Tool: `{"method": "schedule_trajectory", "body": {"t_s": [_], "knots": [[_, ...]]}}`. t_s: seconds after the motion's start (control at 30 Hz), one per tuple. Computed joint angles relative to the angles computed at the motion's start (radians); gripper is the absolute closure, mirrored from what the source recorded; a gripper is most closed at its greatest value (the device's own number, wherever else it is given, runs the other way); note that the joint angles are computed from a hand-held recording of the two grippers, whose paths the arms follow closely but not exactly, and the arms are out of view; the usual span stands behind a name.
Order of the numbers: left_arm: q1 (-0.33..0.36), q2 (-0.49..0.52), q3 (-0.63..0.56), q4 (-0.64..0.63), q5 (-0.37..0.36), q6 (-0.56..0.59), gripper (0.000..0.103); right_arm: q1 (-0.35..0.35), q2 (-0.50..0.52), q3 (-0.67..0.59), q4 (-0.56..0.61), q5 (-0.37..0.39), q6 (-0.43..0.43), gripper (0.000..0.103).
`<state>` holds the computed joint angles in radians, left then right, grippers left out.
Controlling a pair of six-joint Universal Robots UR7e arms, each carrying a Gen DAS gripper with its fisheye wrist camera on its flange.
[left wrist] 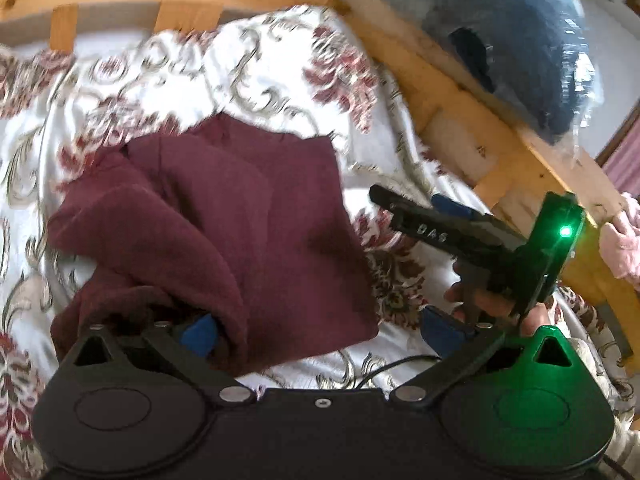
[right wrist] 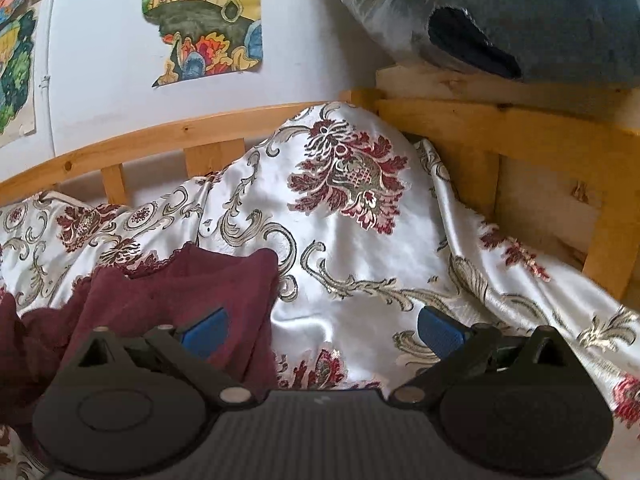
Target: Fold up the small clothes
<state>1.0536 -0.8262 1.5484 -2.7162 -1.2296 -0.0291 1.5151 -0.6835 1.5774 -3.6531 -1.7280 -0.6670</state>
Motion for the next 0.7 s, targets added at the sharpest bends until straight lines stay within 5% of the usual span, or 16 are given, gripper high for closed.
{"method": "schedule_trajectory", "body": {"t_s": [0.17,0.3,0.43,0.7], "knots": [[0.004,-0.041,0.053,-0.058,-0.036,-0.032,0.001,-0.003,0.0,-0.002,0.029,-0.005,0.042,0.0],[-0.008,0.002,-0.025,0.001,-0.005,-0.015,0.001,-0.002,0.0,-0.004,0.059,-0.012,0.098,0.0],[-0.004,0.04,-0.078,0.059,-0.052,-0.05,0.001,-0.003,-0.005,-0.004,0.042,-0.029,0.099,0.0],[0.003,0.015,0.124,-0.24,-0.075,-0.11,0.001,-0.02,-0.045,-0.017,0.089,-0.004,0.165,0.0]]}}
